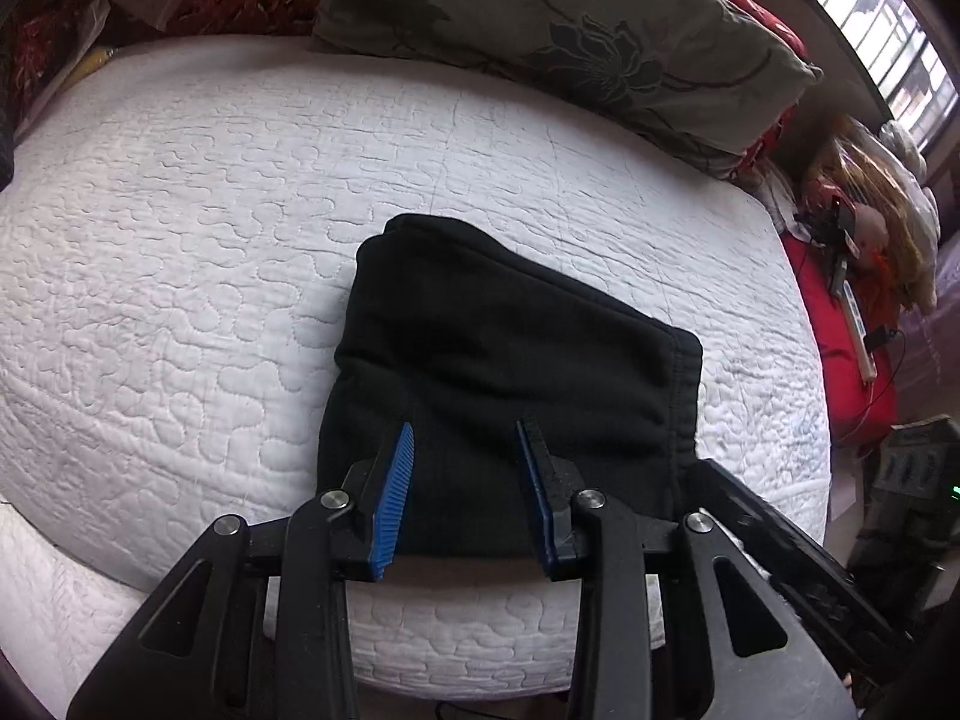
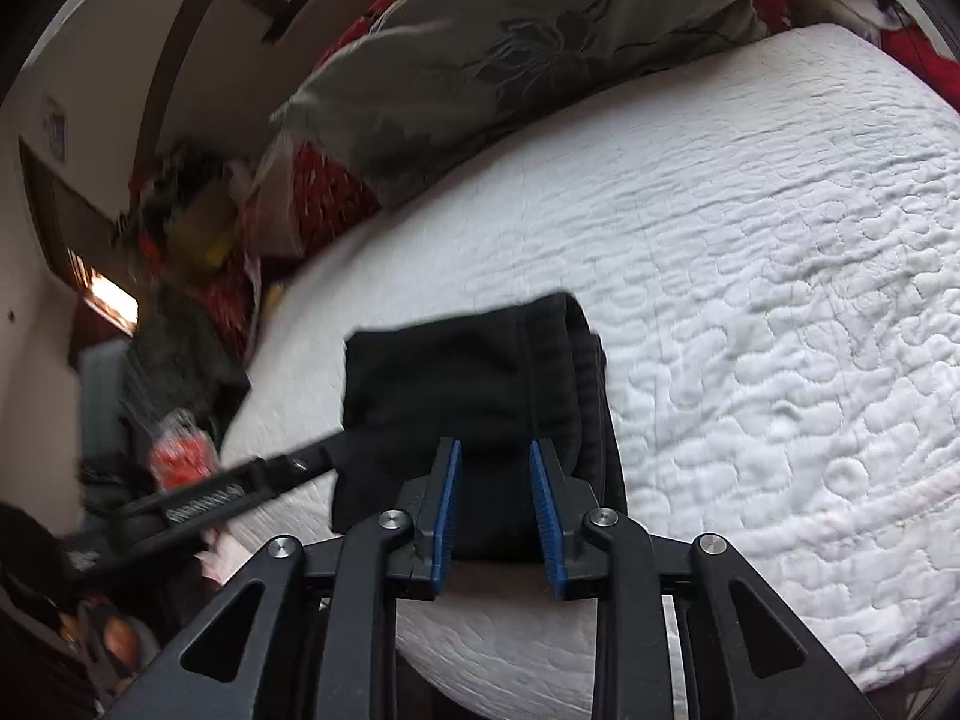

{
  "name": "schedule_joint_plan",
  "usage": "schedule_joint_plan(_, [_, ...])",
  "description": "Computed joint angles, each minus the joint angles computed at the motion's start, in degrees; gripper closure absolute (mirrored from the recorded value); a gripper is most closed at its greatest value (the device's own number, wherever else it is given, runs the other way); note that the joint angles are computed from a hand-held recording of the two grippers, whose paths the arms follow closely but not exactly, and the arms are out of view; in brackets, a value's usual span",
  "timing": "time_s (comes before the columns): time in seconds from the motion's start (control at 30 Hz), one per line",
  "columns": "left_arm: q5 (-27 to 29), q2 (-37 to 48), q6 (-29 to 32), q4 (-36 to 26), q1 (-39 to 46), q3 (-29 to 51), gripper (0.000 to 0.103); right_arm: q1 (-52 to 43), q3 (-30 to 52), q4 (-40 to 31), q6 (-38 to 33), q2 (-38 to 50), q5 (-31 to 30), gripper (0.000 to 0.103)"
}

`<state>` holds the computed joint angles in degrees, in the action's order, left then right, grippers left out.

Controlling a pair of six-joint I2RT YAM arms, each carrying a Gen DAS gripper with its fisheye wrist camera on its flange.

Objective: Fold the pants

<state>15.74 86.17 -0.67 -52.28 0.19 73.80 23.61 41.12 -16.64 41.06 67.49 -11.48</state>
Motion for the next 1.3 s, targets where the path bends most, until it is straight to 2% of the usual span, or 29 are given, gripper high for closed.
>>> schedule_joint_plan(0.2, [-0.1,-3.6,1.2,-1.4,1.3,-2.4,0.071,1.5,-0.2,-3.2,-0.5,1.8,3.2,0.078])
schedule_joint_plan(0.33, [-1.5,-4.2,1.8,-2.0,0.9,-2.6,0.071,0.0,-0.5,-4.4,0.3,-1.3,1.4,0.077])
schedule_joint_plan(0.43, [-1.3,-3.6,3.6,-3.5,2.2,-1.0,0.071,-1.2,-0.6,-5.7,1.0,-5.2,0.8,0.069])
schedule_joint_plan(0.57, [1.5,0.4,7.3,-5.1,7.7,3.4,0.07,-5.1,0.0,-8.3,1.4,-8.1,-0.4,0.039])
schedule_joint_plan(0.63, [3.3,4.2,9.4,-6.8,9.9,6.3,0.062,-8.0,-0.1,-8.8,1.1,-7.8,-2.8,0.038])
schedule_joint_plan(0.7, [3.3,7.5,11.0,-7.8,11.0,8.8,0.06,-9.8,0.3,-8.7,-0.1,-5.3,-5.8,0.038])
schedule_joint_plan(0.97, [6.7,18.1,16.3,-12.5,10.6,16.2,0.054,-7.2,3.1,-2.3,0.4,7.8,-6.0,0.038])
schedule_joint_plan(1.03, [8.0,20.2,17.3,-13.1,10.2,17.2,0.048,-7.1,3.8,-1.2,0.2,10.3,-6.6,0.038])
schedule_joint_plan(1.1, [10.0,22.4,17.6,-14.0,10.2,18.1,0.033,-7.2,3.7,0.1,0.2,11.6,-7.2,0.038])
schedule_joint_plan(1.17, [12.3,22.6,16.7,-12.6,10.3,17.1,0.028,-7.4,3.2,2.7,0.3,13.4,-9.2,0.038])
schedule_joint_plan(1.23, [14.4,22.2,16.7,-12.1,10.1,16.5,0.029,-7.2,2.0,6.0,0.5,14.3,-10.3,0.038])
schedule_joint_plan(1.27, [16.1,22.6,16.8,-12.9,10.2,16.9,0.05,-6.9,1.5,7.7,0.4,14.6,-10.3,0.043])
schedule_joint_plan(1.3, [18.2,23.5,17.0,-14.4,10.6,17.7,0.06,-6.5,1.4,8.6,0.4,15.0,-10.1,0.052])
